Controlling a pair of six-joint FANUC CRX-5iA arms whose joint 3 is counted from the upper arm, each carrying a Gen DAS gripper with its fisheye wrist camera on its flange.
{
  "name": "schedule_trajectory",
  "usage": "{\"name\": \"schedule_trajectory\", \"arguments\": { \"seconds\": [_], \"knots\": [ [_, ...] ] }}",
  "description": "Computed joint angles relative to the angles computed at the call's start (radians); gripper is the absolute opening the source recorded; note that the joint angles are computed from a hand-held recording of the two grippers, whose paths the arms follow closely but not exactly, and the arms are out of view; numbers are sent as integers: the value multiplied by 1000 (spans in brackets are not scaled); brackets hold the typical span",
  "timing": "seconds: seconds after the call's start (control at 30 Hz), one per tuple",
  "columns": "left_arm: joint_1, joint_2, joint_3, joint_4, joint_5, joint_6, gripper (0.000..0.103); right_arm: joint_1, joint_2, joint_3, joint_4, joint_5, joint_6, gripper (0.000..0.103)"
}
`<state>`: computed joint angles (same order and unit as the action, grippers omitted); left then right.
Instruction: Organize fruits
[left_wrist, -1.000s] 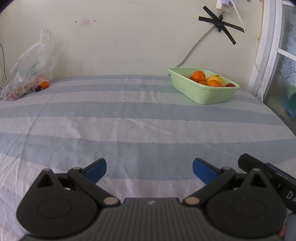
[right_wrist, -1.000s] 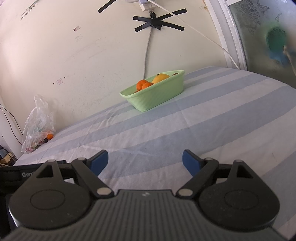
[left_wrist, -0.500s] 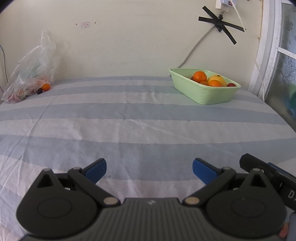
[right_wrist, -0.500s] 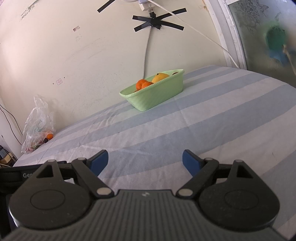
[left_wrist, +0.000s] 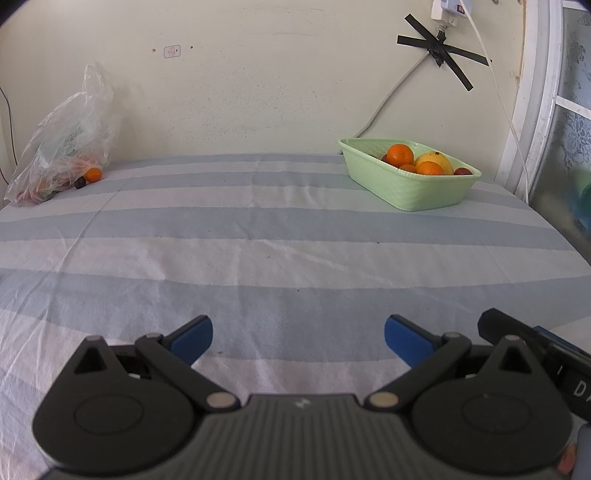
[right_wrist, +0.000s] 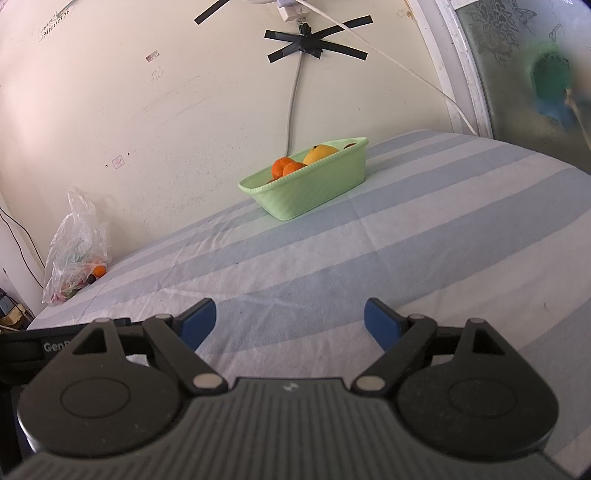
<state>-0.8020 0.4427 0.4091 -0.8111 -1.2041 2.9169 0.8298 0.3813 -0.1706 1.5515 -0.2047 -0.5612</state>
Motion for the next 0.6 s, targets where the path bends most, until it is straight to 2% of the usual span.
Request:
{"name": "schedule_trajectory", "arguments": {
  "seconds": [0.6],
  "knots": [
    [4, 1, 1, 12, 8, -12, 103, 1, 0, 0, -4, -1, 3, 89]
  ]
}}
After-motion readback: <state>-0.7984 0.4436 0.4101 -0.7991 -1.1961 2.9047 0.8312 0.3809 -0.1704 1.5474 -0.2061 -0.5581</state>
